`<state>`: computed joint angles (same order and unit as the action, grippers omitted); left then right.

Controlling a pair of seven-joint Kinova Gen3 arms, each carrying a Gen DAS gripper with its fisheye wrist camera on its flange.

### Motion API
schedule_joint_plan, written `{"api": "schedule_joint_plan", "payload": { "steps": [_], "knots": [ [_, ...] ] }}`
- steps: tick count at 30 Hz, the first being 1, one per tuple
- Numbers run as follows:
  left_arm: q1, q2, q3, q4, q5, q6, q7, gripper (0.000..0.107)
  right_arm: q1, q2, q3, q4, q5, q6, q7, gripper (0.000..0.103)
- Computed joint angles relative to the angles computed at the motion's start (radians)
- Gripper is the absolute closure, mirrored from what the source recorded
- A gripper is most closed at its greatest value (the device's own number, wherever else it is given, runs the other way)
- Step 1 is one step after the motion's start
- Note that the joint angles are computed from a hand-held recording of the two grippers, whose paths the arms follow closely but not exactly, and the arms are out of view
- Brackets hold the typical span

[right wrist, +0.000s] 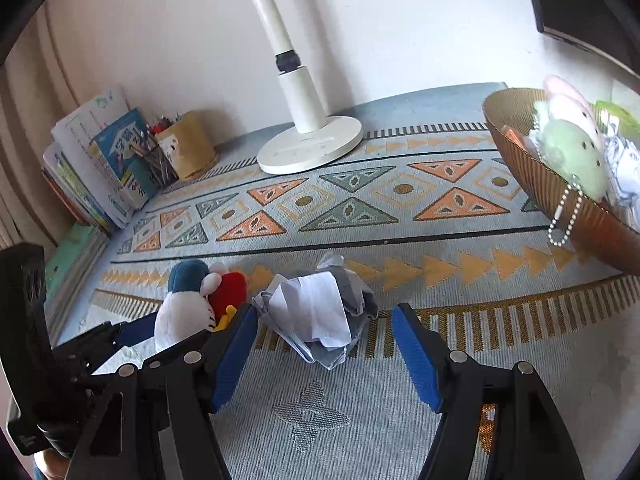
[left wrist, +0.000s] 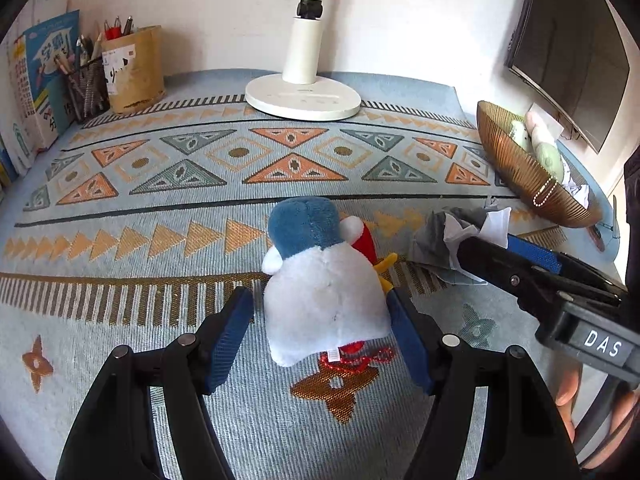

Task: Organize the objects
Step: 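Hold the penguin plush and paper ball lifted above the rug, then carry the penguin plush and paper ball over the golden bowl and release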

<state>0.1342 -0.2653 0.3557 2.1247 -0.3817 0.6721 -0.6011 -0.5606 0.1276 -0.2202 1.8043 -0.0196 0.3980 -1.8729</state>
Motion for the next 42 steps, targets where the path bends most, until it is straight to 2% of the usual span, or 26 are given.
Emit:
{"api": "schedule_joint_plan", "payload": {
  "steps": [2,8,10,14,18,20,23,26,28,31,32,34,36,38,39,42],
  "knots": [
    [-0.003,0.006,0.017,-0.005,-0.02,0.011,0.011,0.04,0.021,0.006,-0.039,-0.008,0.063,0.011,-0.048,0.035],
    [0.01,0.001,0.015,0.001,-0.039,0.002,0.019,0.04,0.24,0.028,-0.304,-0.017,0.225,0.023,-0.183,0.035],
    [0.012,-0.001,0.005,0.004,-0.027,-0.004,0.013,0.04,0.252,0.023,-0.32,-0.01,0.25,0.015,-0.207,0.035],
    [0.006,-0.012,-0.003,0.013,-0.011,-0.018,0.005,0.04,0.232,0.005,-0.295,0.014,0.235,-0.027,-0.187,0.035],
    [-0.009,-0.008,0.017,0.008,-0.018,-0.009,0.01,0.04,0.26,0.036,-0.347,-0.026,0.277,0.031,-0.219,0.035],
    [-0.007,-0.001,0.02,0.004,-0.021,-0.003,0.01,0.04,0.219,0.05,-0.305,-0.049,0.26,0.063,-0.212,0.035],
    [0.001,-0.001,0.007,0.003,-0.014,-0.001,0.003,0.04,0.118,0.043,-0.175,-0.052,0.175,0.064,-0.142,0.035],
    [0.002,-0.004,-0.005,0.006,-0.001,-0.008,-0.004,0.04,0.017,0.031,-0.062,-0.038,0.143,0.045,-0.112,0.035],
    [-0.001,0.0,-0.001,0.004,-0.001,-0.005,0.0,0.04,-0.055,0.029,0.019,-0.037,0.112,0.045,-0.086,0.039],
    [0.002,0.001,0.001,0.005,-0.003,-0.01,0.0,0.046,-0.157,0.017,0.143,-0.021,0.035,0.021,-0.014,0.047],
    [0.01,0.004,-0.006,0.005,0.002,-0.013,-0.012,0.051,-0.196,0.01,0.19,-0.011,0.001,0.006,0.02,0.048],
    [-0.002,0.009,0.022,-0.001,-0.021,0.002,0.013,0.052,-0.28,0.007,0.282,-0.007,-0.051,0.0,0.076,0.048],
    [0.002,0.005,0.02,0.003,-0.029,-0.003,0.022,0.054,-0.354,0.008,0.361,-0.008,-0.076,0.004,0.11,0.05],
    [-0.004,-0.008,0.022,0.011,-0.036,-0.01,0.041,0.055,-0.356,0.004,0.375,0.0,-0.141,-0.008,0.178,0.052],
    [-0.007,-0.016,0.021,0.016,-0.034,-0.019,0.042,0.055,-0.329,-0.002,0.355,0.009,-0.181,-0.021,0.218,0.052],
    [0.019,-0.07,-0.02,0.046,0.016,-0.084,-0.017,0.055,-0.194,-0.046,0.229,0.061,-0.303,-0.085,0.318,0.052]
  ]
}}
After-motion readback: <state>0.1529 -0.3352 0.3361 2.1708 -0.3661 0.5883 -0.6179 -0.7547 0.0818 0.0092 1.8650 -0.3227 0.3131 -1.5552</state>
